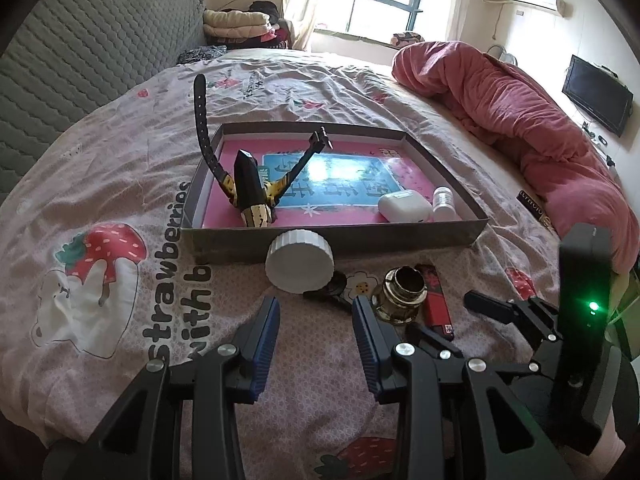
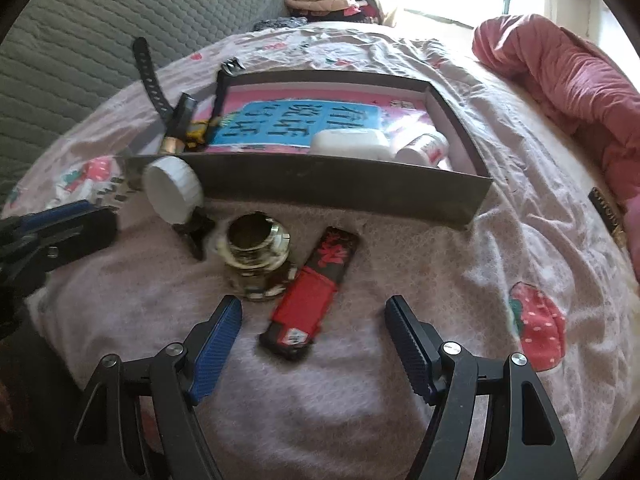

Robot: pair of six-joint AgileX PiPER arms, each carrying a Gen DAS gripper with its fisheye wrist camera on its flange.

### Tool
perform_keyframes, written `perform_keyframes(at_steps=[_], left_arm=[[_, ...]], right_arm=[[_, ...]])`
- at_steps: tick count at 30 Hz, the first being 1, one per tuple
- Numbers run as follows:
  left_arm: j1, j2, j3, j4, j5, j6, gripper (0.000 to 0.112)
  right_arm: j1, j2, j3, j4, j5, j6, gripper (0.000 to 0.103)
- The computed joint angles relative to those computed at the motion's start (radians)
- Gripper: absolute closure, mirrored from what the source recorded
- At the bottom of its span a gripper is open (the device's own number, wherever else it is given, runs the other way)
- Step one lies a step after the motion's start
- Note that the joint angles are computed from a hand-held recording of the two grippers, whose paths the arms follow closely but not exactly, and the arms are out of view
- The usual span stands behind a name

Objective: Organize rigid objects
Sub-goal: 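Withdraw both open tools from the box toward the white cap and red lighter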

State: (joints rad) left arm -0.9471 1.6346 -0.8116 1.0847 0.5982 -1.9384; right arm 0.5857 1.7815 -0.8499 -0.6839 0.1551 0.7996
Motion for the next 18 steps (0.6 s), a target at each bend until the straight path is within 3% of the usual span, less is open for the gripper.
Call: perform_keyframes(at_steps=[8, 18], left_arm=[[0.016, 0.009, 0.005, 0.011, -0.018, -0.015, 0.075], [0.103, 0.034, -0.002, 0.057, -0.11, -0.1, 0.075]], right_arm=[[-0.081, 0.006, -0.016, 0.166, 0.01, -0.123, 0.028], [-0.066, 0.042, -0.053, 0.037, 0.028, -0.013, 0.028]])
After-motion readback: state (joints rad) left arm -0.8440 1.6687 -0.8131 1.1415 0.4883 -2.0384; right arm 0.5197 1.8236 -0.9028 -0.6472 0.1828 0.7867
